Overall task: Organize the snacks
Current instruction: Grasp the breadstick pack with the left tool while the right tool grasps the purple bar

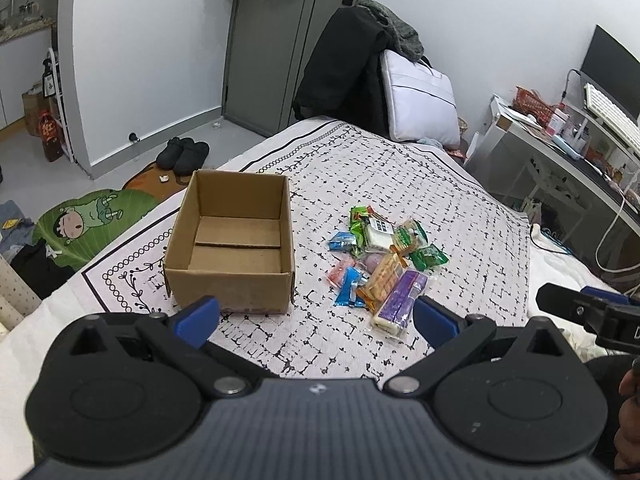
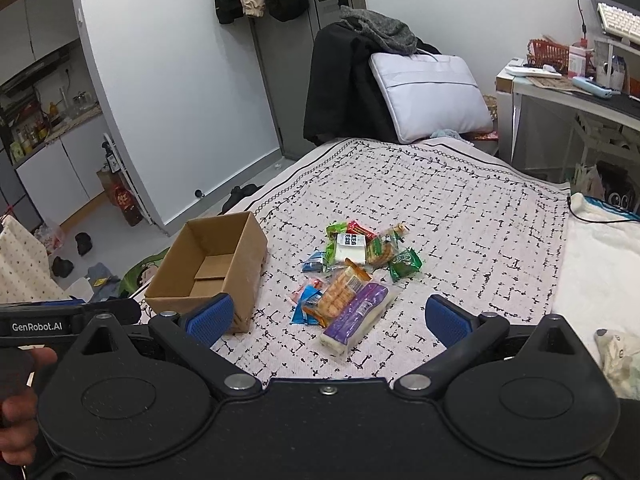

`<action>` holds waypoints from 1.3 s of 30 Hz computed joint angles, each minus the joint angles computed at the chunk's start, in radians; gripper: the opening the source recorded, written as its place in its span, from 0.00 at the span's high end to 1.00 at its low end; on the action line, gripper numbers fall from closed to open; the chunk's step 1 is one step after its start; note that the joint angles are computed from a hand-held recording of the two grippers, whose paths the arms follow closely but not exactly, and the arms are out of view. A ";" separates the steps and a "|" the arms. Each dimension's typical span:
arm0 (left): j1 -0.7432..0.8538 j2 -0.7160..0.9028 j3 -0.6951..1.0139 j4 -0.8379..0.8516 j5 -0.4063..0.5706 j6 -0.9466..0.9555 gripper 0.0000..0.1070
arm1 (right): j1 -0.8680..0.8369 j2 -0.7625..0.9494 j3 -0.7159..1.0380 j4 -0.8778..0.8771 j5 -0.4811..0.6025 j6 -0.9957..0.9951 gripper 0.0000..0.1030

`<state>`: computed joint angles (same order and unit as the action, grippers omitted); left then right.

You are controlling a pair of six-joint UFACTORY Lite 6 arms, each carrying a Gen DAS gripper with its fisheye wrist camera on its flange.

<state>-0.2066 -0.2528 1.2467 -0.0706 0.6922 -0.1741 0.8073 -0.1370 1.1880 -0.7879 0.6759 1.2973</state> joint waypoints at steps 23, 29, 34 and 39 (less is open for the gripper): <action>-0.025 0.253 0.106 -0.042 -0.128 -0.032 0.06 | -0.231 0.174 0.073 0.230 -0.216 -0.219 0.01; -0.037 0.312 0.125 -0.048 -0.165 -0.042 0.07 | -0.287 0.235 0.095 0.346 -0.252 -0.303 0.01; -0.048 0.367 0.143 -0.068 -0.194 -0.030 0.11 | -0.332 0.273 0.090 0.450 -0.301 -0.362 0.01; -0.063 0.429 0.170 -0.086 -0.217 -0.034 0.19 | -0.372 0.327 0.110 0.607 -0.337 -0.453 0.07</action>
